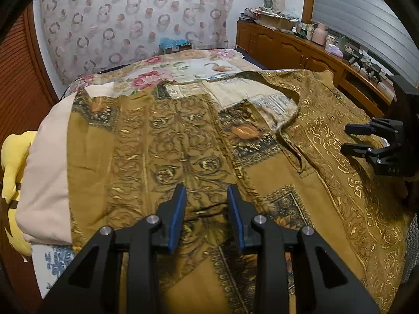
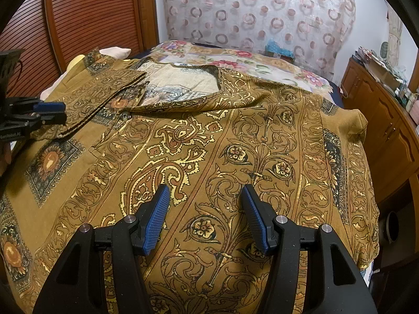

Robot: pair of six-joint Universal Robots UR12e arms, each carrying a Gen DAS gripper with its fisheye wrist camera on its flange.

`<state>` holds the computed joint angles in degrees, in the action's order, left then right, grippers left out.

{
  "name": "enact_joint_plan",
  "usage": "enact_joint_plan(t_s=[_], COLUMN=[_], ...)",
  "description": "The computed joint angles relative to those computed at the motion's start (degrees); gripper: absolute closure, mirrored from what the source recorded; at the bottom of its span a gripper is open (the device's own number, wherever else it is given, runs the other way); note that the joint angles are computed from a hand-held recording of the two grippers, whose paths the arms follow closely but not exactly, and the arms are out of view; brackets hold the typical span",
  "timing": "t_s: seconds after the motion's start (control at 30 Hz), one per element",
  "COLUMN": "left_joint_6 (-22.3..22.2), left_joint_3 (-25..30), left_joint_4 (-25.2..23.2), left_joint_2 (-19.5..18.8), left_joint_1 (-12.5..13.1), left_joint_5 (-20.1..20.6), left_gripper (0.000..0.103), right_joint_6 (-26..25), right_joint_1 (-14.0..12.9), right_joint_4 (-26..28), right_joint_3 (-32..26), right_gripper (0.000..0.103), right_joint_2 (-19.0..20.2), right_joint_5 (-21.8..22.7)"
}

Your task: Fold small clothes

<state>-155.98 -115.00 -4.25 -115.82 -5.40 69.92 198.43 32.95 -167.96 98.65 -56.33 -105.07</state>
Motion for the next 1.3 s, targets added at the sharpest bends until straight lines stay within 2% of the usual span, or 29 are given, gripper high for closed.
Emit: enact_joint_plan(t_s=[0.3, 0.57, 0.73, 0.87, 1.03, 1.2, 1.3], left_joint_6=[0.67, 1.16, 0.72, 0.57, 0.41, 0.41, -0.34], left_joint_3=[0.41, -0.06, -0.5, -0.55, -0.49, -0.5, -0.37], left_joint_4=[-1.35, 0.35, 1.54, 1.75, 1.77, 1.87, 2.15], left_joint_2=[-0.59, -0.97, -1.15, -1.2, -1.22, -1.23, -1.38], left_joint_1=[-1.04, -0.98, -0.73, -0.7, -0.69, -0.7, -0.59], left_joint_5=[1.17, 0.22, -0.63, -0.52, -0.37, -0.15, 0.8], left_gripper=[0.073, 0.064, 0.063, 0.062, 0.06, 0.058, 0.05], right_joint_6=[0.16, 2.4, 4.2, 5.71, 8.73, 11.17, 12.77], right_joint_1=[-0.16, -0.78, -1.23, -2.51, -4.95, -7.17, -8.28], right_joint_4=[-0.26, -2.3, -4.69, -5.03, -1.95, -0.59, -1.77], right_joint_3=[0.25, 1.75, 4.72, 7.94, 11.68, 14.54, 15.98], right_gripper=[0.044, 0.044, 0.044, 0.045, 0.045, 0.047, 0.049], right_joint_2=[-0.14, -1.17, -3.77, -6.77, -9.63, -10.93, -11.12], right_joint_5=[0.52, 1.51, -1.03, -4.18, -6.64, -4.94, -2.37])
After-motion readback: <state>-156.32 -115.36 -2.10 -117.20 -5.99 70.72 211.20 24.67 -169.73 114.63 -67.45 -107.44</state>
